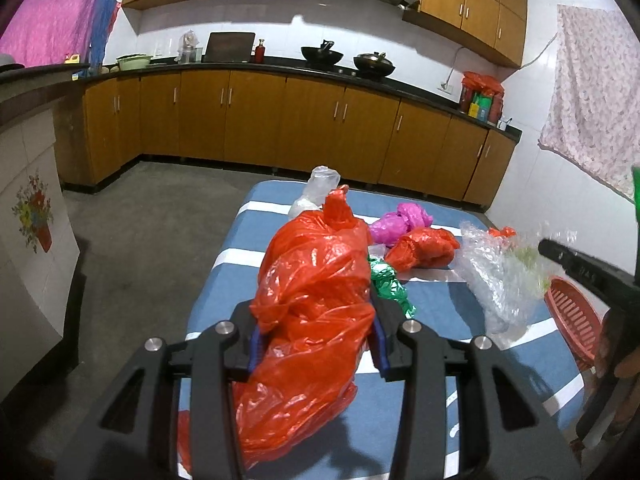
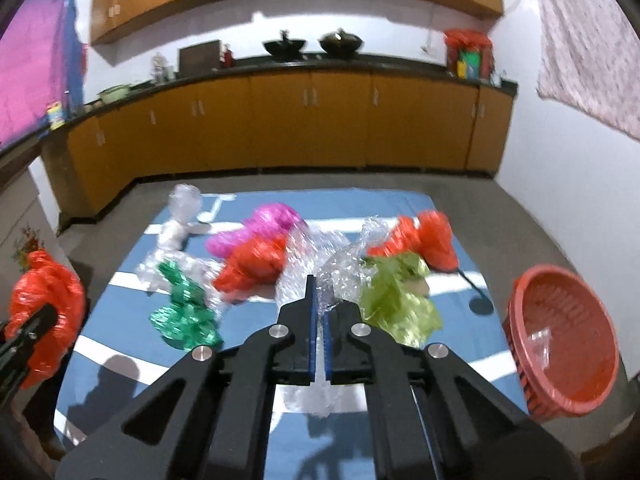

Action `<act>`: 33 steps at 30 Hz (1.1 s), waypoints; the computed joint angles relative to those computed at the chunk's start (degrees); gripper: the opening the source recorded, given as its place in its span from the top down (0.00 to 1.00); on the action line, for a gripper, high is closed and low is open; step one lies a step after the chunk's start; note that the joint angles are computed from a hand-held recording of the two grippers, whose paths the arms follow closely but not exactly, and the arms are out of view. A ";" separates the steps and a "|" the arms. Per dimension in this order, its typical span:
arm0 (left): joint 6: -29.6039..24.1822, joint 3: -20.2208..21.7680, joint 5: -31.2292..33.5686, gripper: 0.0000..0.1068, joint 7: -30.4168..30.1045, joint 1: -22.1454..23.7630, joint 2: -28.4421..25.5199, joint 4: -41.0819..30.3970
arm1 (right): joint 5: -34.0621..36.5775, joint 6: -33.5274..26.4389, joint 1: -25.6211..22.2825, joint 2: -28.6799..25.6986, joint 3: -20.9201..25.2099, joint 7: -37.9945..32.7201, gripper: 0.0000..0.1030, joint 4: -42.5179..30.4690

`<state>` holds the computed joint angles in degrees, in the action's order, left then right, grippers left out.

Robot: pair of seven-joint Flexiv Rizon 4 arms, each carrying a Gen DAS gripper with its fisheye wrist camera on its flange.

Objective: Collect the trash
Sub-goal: 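Grasp clear bubble wrap with the right tool while the left tool holds the red bag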

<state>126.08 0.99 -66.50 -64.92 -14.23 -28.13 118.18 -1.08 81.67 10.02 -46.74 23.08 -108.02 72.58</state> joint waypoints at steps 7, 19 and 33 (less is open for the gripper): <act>0.03 0.20 3.19 0.62 -2.29 0.51 0.49 1.08 | 3.04 0.30 -3.44 0.84 7.08 -5.10 0.98 -0.71; -1.43 1.65 7.85 0.62 -3.48 0.21 0.51 -0.06 | 9.81 1.61 -6.67 1.79 12.61 -11.12 0.98 -4.03; -7.78 3.66 11.60 0.62 0.03 -2.49 -3.50 -10.48 | 7.46 5.62 -6.10 0.95 4.96 -5.02 0.98 -5.72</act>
<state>118.30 4.65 -54.90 -64.89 -16.72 -31.63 107.69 6.38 87.29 3.92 -45.79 28.04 -113.04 66.85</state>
